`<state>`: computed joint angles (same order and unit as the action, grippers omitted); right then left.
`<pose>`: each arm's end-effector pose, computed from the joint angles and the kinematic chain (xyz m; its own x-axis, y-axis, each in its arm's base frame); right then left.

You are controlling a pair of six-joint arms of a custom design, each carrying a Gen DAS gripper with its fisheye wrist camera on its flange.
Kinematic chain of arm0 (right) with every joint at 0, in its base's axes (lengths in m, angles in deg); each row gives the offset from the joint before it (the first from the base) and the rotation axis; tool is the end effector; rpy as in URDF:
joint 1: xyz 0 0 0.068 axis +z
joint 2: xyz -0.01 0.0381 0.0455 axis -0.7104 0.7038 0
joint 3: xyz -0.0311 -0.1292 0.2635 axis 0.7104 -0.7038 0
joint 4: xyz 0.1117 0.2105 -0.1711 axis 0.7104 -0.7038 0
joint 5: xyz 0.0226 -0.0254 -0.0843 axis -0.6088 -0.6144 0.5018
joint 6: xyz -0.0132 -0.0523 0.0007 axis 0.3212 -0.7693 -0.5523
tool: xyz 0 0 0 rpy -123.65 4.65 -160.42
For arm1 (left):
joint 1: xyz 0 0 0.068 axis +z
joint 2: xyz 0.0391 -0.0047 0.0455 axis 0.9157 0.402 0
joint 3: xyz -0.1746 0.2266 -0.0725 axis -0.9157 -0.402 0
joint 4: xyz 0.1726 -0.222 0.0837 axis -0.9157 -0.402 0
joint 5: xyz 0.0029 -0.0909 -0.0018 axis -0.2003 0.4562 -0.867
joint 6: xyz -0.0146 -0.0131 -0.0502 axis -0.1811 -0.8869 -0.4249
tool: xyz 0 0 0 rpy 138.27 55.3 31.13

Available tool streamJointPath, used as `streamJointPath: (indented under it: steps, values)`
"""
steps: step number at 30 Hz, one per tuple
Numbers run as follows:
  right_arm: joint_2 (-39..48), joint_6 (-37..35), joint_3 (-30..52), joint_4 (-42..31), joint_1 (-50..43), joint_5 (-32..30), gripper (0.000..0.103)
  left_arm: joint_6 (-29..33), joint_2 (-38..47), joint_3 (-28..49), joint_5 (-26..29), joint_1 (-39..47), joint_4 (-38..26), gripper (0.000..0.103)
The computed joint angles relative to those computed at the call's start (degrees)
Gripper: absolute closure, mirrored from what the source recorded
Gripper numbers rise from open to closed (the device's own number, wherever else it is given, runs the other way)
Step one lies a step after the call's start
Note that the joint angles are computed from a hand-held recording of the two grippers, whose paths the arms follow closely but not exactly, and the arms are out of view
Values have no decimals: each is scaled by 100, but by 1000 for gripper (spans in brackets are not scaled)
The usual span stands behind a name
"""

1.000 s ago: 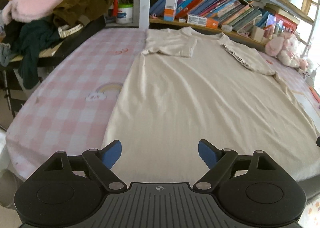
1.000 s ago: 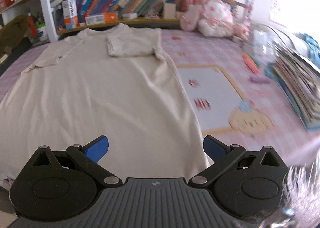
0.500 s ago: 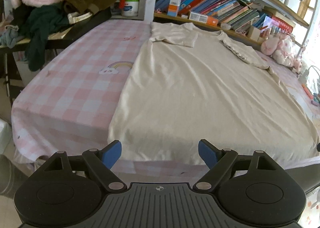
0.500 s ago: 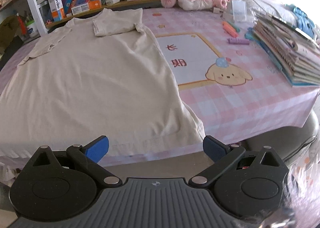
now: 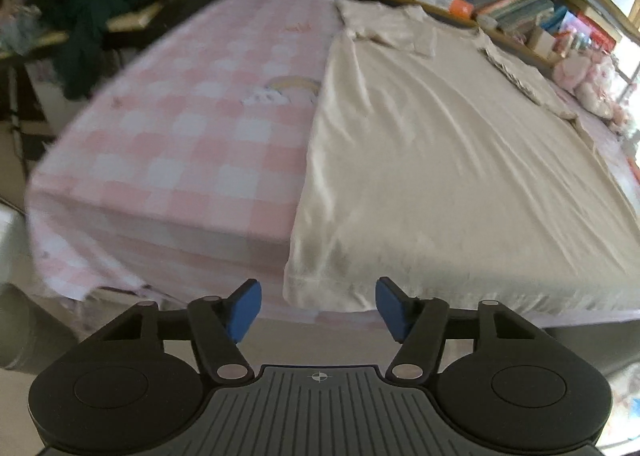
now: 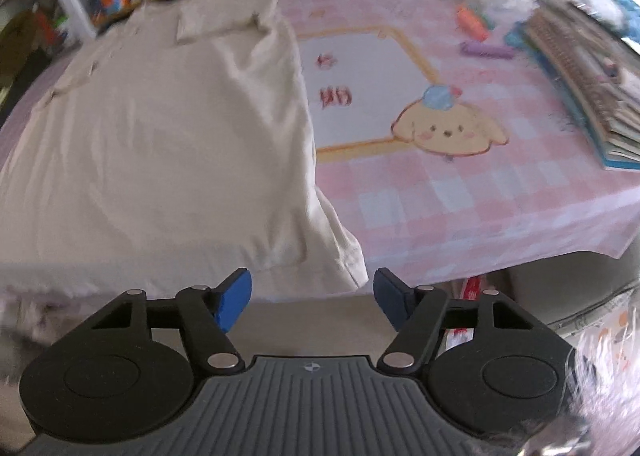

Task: Fold clothes
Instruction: 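Grasp the T-shirt hem corners with both grippers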

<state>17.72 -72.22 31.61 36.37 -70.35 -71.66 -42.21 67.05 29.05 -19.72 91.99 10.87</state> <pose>0.2693 -0.1119 0.1871 -0.8782 -0.0974 -0.4684 -0.1758 0.9762 0.1268 0.1570 0.0674 0.1477 -0.7515 -0.3759 -0.5421 -0.3343 0.9255 -0.1782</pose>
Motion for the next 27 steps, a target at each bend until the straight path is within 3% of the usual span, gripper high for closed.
streamJointPath:
  steps: [3,14,15,16,19,27]
  values:
    - [399,-248,436,-439,-43,38,39,183,462,131,171,185,52,44]
    - [1486,-634,1644,-1335,248,277,48,809,783,388,733,721,-42,44]
    - [1533,-676,1704,-1428,254,259,63,863,784,405,772,755,-64,44]
    - [1581,-719,1763,-1521,260,241,88,902,777,418,790,780,-81,44]
    - [1537,-842,1787,-1707,293,178,94,964,769,429,840,827,-62,44]
    - [1468,-935,1777,-1825,317,135,94,1210,1337,593,972,850,113,46]
